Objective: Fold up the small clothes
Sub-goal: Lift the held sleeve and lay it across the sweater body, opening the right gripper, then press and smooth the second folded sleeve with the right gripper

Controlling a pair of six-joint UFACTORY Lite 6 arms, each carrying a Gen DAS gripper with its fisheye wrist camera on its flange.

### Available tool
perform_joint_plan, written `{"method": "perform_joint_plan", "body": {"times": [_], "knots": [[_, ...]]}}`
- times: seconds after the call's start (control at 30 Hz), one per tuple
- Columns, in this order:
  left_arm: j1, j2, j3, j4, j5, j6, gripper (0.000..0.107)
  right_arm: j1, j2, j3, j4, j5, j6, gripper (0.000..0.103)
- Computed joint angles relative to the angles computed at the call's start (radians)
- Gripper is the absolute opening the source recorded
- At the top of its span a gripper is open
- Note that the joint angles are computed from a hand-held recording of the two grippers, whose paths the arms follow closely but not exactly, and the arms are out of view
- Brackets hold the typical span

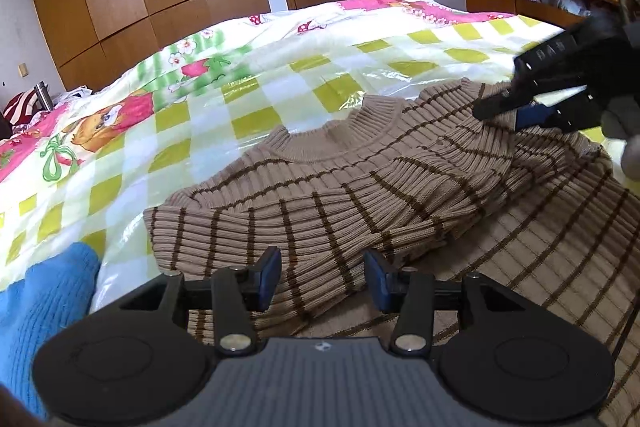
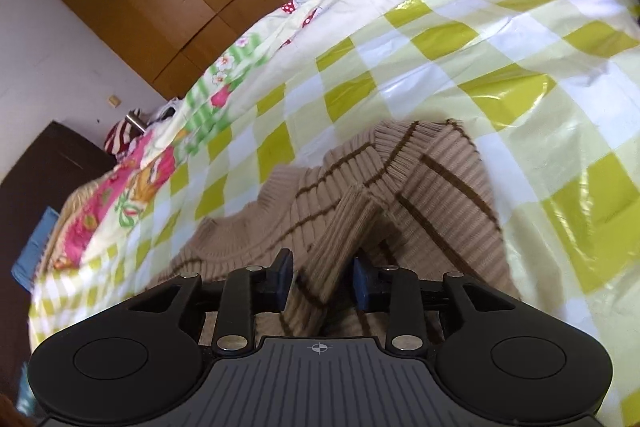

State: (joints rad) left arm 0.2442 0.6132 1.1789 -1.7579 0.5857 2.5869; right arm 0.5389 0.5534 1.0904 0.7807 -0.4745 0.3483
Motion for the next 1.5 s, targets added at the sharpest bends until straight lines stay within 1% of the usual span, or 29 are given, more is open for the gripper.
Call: {"method": "perform_joint_plan", "body": {"times": [0.07, 0.13, 0.2, 0.27, 0.3, 0.37, 0.43, 0.5, 0.53, 0.6, 0.63, 0.7, 0.77, 0.83, 0.87, 0.9, 0.97, 1.03, 1.07, 1.1, 1.13, 1.17, 1.2, 1.27, 1.33, 1.4, 1.43, 1.47, 1.5], "knots": [[-0.002, 0.003, 0.011, 0.003, -0.003, -0.009, 0.059, -0.019, 0.022, 0.065, -0.019, 0.041, 0.013, 0.009], [0.003, -0.016, 0.009, -0.008, 0.005, -0.001, 0.059, -0.019, 0.008, 0.11, -0.046, 0.04, 0.015, 0.008], [0.02, -0.053, -0.004, -0.021, 0.034, 0.005, 0.059, -0.003, -0.053, 0.096, -0.1, -0.015, 0.045, 0.007], [0.041, -0.083, -0.012, -0.012, 0.066, -0.016, 0.06, 0.031, -0.137, 0.029, -0.121, -0.112, 0.059, 0.007], [0.051, -0.09, -0.013, -0.005, 0.08, -0.029, 0.061, 0.049, -0.178, -0.012, -0.103, -0.148, 0.028, 0.006], [0.063, -0.085, -0.016, 0.01, 0.09, -0.039, 0.064, 0.077, -0.213, -0.078, -0.011, -0.183, -0.053, 0.006], [0.049, -0.052, -0.014, 0.002, 0.055, -0.007, 0.064, 0.07, -0.154, -0.095, 0.075, -0.169, -0.106, 0.007], [0.02, 0.0, 0.006, 0.023, -0.021, -0.004, 0.064, 0.02, -0.032, -0.046, 0.183, -0.068, -0.185, 0.007], [0.012, 0.017, 0.014, 0.052, -0.051, -0.021, 0.064, 0.002, -0.006, -0.049, 0.179, -0.036, -0.163, 0.007], [0.026, 0.018, -0.006, 0.064, -0.051, 0.02, 0.064, 0.005, -0.03, -0.112, 0.106, -0.068, -0.067, 0.006], [0.034, 0.014, -0.014, 0.071, -0.046, 0.039, 0.065, 0.01, -0.037, -0.121, 0.106, -0.08, -0.076, 0.006], [0.045, 0.008, -0.017, 0.105, -0.042, 0.032, 0.065, 0.021, -0.042, -0.095, 0.195, -0.076, -0.205, 0.006], [0.056, 0.0, -0.006, 0.171, -0.027, -0.022, 0.064, 0.021, -0.044, -0.068, 0.263, -0.059, -0.286, 0.006], [0.078, -0.026, -0.019, 0.224, 0.012, -0.056, 0.065, 0.017, -0.048, -0.046, 0.326, -0.046, -0.353, 0.009], [0.09, -0.037, -0.021, 0.248, 0.03, -0.069, 0.065, 0.023, -0.057, -0.047, 0.372, -0.049, -0.404, 0.012], [0.1, -0.046, -0.026, 0.256, 0.043, -0.068, 0.065, 0.034, -0.077, -0.053, 0.447, -0.055, -0.479, 0.012], [0.12, -0.054, -0.019, 0.279, 0.073, -0.09, 0.065, 0.072, -0.125, -0.089, 0.553, -0.096, -0.57, 0.012], [0.131, -0.048, 0.002, 0.286, 0.11, -0.111, 0.065, 0.143, -0.154, -0.091, 0.67, -0.185, -0.697, 0.012], [0.131, -0.044, 0.009, 0.272, 0.127, -0.105, 0.065, 0.173, -0.162, -0.078, 0.693, -0.214, -0.759, 0.012], [0.124, -0.04, 0.012, 0.253, 0.133, -0.094, 0.065, 0.196, -0.154, -0.042, 0.704, -0.221, -0.83, 0.012], [0.111, -0.031, 0.019, 0.233, 0.132, -0.085, 0.065, 0.205, -0.134, 0.007, 0.689, -0.191, -0.897, 0.012], [0.097, -0.017, 0.029, 0.215, 0.128, -0.079, 0.065, 0.197, -0.106, 0.069, 0.679, -0.12, -0.971, 0.016], [0.083, -0.003, 0.038, 0.206, 0.125, -0.074, 0.065, 0.186, -0.06, 0.153, 0.698, -0.043, -1.063, 0.017], [0.06, 0.021, 0.048, 0.194, 0.123, -0.054, 0.065, 0.159, 0.077, 0.352, 0.773, 0.103, -1.272, 0.017], [0.044, 0.039, 0.042, 0.155, 0.118, 0.001, 0.065, 0.134, 0.243, 0.554, 0.903, 0.201, -1.481, 0.017], [0.036, 0.066, 0.061, 0.177, 0.111, -0.028, 0.065, 0.097, 0.4, 0.732, 1.099, 0.296, -1.691, 0.017], [0.035, 0.081, 0.076, 0.207, 0.106, -0.059, 0.065, 0.083, 0.465, 0.803, 1.203, 0.309, -1.794, 0.016], [0.036, 0.094, 0.082, 0.221, 0.097, -0.064, 0.065, 0.08, 0.516, 0.859, 1.308, 0.284, -1.898, 0.013], [0.039, 0.101, 0.079, 0.222, 0.093, -0.05, 0.065, 0.076, 0.572, 0.938, 1.413, 0.238, -2.003, 0.002]]}}
